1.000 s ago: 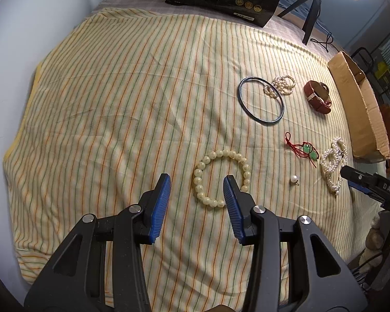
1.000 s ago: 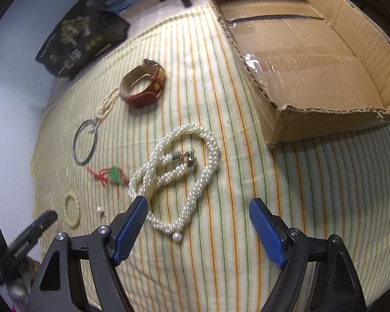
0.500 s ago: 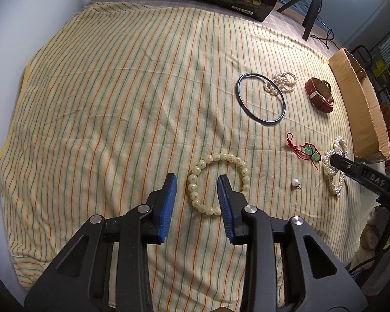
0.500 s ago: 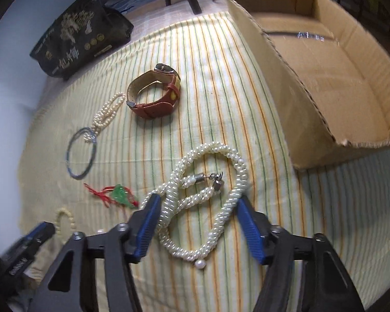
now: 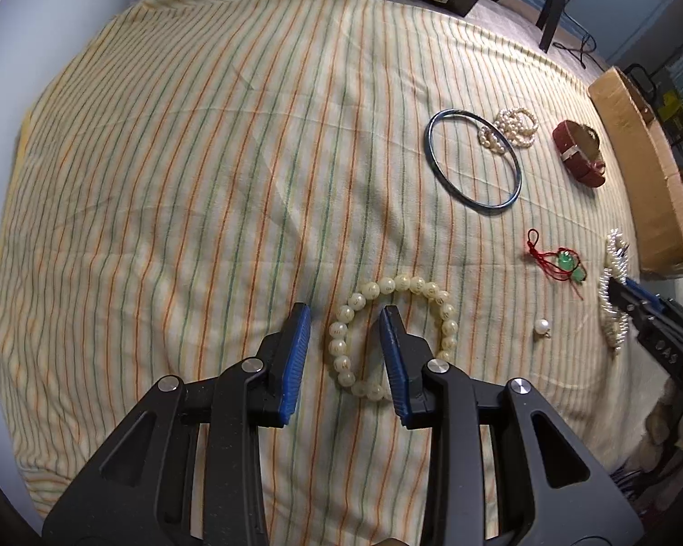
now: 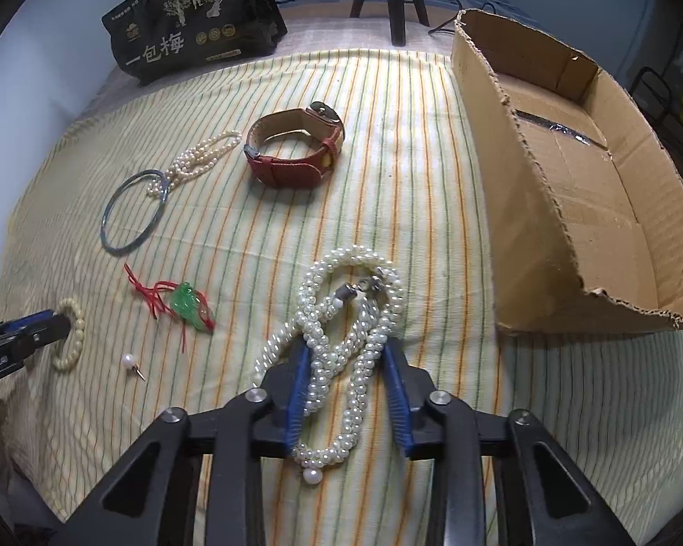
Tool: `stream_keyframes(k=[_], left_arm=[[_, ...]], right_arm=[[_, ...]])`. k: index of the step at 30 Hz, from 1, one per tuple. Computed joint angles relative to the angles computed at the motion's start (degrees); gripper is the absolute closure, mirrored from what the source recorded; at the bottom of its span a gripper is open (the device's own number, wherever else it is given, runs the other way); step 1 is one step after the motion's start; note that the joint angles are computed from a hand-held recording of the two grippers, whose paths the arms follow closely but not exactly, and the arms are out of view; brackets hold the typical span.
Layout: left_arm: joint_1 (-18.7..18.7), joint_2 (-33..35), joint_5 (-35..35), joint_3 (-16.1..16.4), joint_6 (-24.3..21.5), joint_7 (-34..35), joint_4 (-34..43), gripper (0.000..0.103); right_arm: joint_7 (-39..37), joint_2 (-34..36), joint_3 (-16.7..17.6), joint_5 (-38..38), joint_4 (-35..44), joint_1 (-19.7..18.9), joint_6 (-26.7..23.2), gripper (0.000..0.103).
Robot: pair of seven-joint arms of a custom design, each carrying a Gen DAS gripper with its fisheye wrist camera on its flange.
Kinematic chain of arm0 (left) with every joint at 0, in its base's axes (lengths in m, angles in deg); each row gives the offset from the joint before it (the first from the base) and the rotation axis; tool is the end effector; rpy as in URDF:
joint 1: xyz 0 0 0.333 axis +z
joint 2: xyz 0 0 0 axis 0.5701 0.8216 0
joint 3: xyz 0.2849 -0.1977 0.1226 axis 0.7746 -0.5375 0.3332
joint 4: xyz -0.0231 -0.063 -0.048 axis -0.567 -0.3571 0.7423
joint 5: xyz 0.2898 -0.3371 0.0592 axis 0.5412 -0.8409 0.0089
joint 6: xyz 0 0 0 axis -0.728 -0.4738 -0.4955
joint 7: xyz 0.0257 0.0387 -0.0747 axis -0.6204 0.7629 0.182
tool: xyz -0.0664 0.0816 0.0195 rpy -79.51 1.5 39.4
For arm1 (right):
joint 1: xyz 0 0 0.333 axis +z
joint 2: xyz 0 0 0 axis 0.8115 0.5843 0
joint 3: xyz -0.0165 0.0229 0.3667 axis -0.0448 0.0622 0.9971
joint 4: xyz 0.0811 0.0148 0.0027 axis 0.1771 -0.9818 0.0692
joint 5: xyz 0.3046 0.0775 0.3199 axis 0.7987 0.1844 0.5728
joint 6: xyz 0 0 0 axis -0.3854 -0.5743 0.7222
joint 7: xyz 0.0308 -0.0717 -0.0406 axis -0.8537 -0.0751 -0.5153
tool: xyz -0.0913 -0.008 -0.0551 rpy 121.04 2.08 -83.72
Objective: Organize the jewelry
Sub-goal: 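Move right tool to the white pearl necklace while left tool approaches the cream bead bracelet, then close right tool on the pearl necklace while left tool closes on the bead bracelet, then lift and carry the necklace and bracelet with both tools over the cardboard box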
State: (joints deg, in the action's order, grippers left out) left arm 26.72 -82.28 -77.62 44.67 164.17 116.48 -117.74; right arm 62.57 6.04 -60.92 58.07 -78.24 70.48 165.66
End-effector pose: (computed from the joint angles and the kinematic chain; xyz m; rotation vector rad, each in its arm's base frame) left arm 0.4731 -0.1292 0.3777 -2.3925 1.7910 -0.3849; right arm 0.5419 0.1947 0.3659 -2.2496 1.6908 -0.2772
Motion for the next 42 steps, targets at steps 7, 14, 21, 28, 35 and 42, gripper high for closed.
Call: stream_keyframes(k=[7, 14, 21, 28, 35, 42], left_arm=[[0.9, 1.5, 6.5, -1.6, 0.9, -3.9, 1.1, 0.084], [0.5, 0.2, 3.8, -0.3, 1.8, -3.3, 0.0, 0.098], [1.0, -4.2, 2.6, 0.5, 3.5, -4.5, -2.3, 0.098], [1.1, -8.9, 4.2, 0.3, 4.9, -6.7, -3.9, 0.098], [0.8, -11.1, 7.1, -0.7, 6.7, -10.5, -3.3, 0.098], [-1.6, -11.4, 6.5, -1.0, 9.2, -11.5, -1.6, 0.098]], right_arm=[[2.9, 0.7, -0.1, -4.0, 0.1, 0.6, 1.8, 0.079], [-8.7, -0.3, 0.6, 10.6, -0.4, -0.1, 1.9, 0.095], [-20.2, -2.4, 0.6, 25.5, -0.3, -0.1, 0.3, 0.097], [-25.7, -4.8, 0.6, 30.3, -0.9, 0.9, 0.9, 0.097], [-29.8, -7.4, 0.0, 33.0, -0.6, 1.8, 1.4, 0.097], [-34.1, -10.2, -1.2, 35.7, -0.5, 2.3, 1.2, 0.097]])
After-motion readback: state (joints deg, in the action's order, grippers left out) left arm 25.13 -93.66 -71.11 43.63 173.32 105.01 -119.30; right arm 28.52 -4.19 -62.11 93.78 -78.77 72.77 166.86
